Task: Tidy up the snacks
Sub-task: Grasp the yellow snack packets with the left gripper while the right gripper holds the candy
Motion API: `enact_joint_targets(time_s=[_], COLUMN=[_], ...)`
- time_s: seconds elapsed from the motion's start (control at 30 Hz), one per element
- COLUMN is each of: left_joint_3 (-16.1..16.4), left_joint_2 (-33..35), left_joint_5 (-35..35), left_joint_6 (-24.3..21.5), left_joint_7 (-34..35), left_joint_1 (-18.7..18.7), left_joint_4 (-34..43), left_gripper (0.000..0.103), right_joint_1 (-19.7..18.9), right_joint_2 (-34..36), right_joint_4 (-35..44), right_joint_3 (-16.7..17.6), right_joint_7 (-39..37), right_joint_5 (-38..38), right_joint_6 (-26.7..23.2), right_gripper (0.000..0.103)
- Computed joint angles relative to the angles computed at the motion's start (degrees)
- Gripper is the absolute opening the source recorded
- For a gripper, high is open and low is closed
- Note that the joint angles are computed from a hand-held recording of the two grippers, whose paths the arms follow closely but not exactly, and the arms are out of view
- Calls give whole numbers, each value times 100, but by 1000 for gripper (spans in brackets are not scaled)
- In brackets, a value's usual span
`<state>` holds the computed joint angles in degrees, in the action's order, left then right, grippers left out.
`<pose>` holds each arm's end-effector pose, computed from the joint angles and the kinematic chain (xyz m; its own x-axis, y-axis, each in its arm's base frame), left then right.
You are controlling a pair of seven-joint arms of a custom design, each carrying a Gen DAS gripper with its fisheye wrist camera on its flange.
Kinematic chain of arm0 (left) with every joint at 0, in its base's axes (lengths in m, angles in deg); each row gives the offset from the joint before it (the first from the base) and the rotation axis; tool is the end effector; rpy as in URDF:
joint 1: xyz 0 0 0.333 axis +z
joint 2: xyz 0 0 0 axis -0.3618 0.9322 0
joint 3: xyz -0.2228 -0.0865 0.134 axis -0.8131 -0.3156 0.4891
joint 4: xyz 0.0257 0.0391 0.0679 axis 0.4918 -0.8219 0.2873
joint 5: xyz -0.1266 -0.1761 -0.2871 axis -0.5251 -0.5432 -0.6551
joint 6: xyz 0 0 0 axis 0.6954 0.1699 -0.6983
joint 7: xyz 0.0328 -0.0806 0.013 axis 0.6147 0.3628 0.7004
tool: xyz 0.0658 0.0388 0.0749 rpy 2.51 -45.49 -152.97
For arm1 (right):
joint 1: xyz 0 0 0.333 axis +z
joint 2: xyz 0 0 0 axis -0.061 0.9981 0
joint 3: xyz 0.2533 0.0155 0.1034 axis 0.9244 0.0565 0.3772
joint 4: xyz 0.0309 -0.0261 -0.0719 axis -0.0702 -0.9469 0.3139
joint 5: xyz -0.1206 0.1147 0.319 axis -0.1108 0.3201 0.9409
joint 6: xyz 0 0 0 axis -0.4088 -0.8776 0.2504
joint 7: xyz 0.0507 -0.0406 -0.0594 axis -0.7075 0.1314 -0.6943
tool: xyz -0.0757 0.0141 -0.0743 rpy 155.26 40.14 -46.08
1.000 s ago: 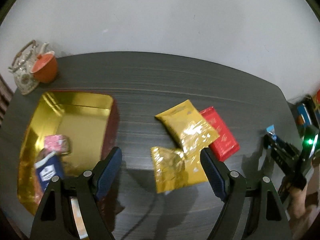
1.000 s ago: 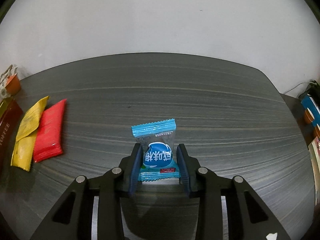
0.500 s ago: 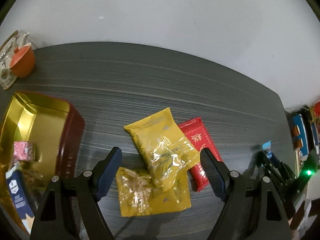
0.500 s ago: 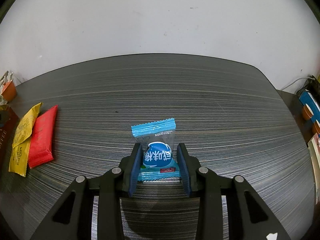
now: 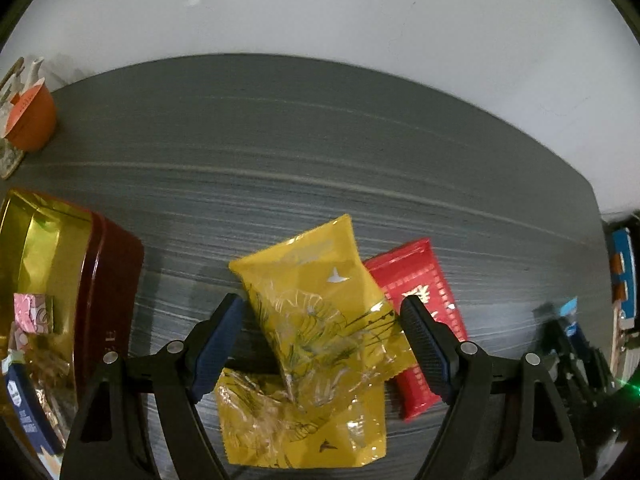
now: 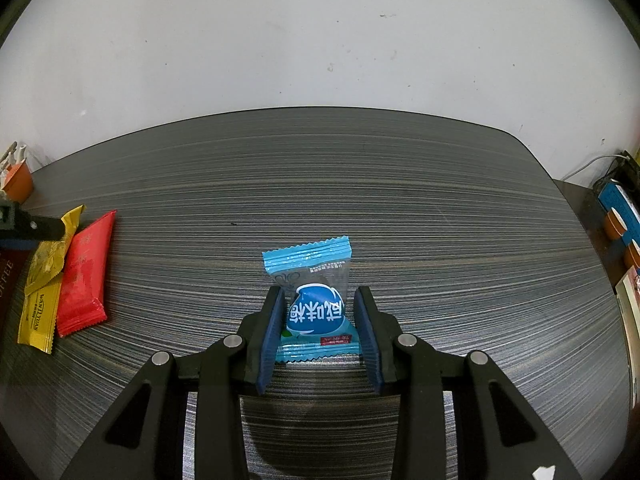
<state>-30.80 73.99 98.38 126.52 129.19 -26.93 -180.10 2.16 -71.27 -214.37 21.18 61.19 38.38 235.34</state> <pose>0.5809 -0.1730 0.4099 0.3060 -0.9398 0.1523 -0.8921 -0.3389 -0.2989 0.4994 0.0355 0.3874 0.1913 -0.9805 0.0447 -0.7356 -0.1733 -0.6548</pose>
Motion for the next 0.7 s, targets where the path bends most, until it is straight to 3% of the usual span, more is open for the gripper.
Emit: enact_joint_targets(time_s=[0.13, 0.27, 0.7], left_joint_3=[-6, -83, -72], left_joint_2=[-10, -55, -313], left_joint_5=[63, -289, 250], left_joint_6=[11, -31, -84], left_joint_7=[78, 290, 325], left_joint_1=[-15, 47, -235], left_joint_4=[-41, -152, -335], left_gripper=[79, 60, 39], right_joint_1=[0, -2, 3], right_joint_2=[-5, -9, -16], right_joint_4=[-3, -6, -9], right_joint_3=[-1, -1, -3], right_joint_7=[3, 6, -14], right_joint_5=[-2, -4, 21], right_joint_6=[-1, -2, -5], right_gripper=[34, 34, 34])
